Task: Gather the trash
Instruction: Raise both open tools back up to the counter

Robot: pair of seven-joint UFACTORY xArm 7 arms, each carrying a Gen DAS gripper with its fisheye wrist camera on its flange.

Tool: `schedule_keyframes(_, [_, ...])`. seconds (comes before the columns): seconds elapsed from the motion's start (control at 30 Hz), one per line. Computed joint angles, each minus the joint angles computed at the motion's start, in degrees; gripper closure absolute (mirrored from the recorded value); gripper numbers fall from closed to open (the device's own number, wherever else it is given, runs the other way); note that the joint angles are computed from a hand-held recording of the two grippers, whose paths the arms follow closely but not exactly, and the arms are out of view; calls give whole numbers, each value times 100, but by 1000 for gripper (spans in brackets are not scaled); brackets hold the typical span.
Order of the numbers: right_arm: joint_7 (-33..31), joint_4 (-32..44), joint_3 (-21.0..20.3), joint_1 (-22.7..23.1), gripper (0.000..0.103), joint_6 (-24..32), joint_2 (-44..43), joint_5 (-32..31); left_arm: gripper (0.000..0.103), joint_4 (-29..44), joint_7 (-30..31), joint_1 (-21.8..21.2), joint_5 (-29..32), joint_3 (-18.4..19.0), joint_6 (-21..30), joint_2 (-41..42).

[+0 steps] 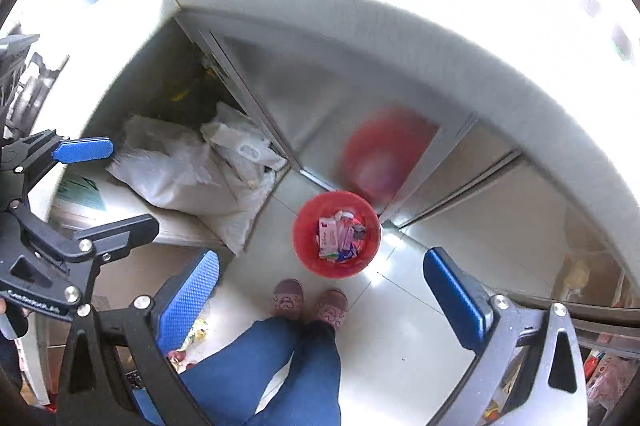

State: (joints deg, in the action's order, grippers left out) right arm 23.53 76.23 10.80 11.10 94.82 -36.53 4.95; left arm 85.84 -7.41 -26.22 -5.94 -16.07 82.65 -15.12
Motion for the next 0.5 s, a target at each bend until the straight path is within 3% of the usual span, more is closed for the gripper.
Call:
schedule_keyframes(0.33, [116,1558,-10,-82,1,29,740,-48,0,1713,-312,92,230,13,436,538])
schedule_keyframes(0.5, [-68,2470,70,-138,1,76,1273,-411,0,2852,-476,69,458,3,774,1080])
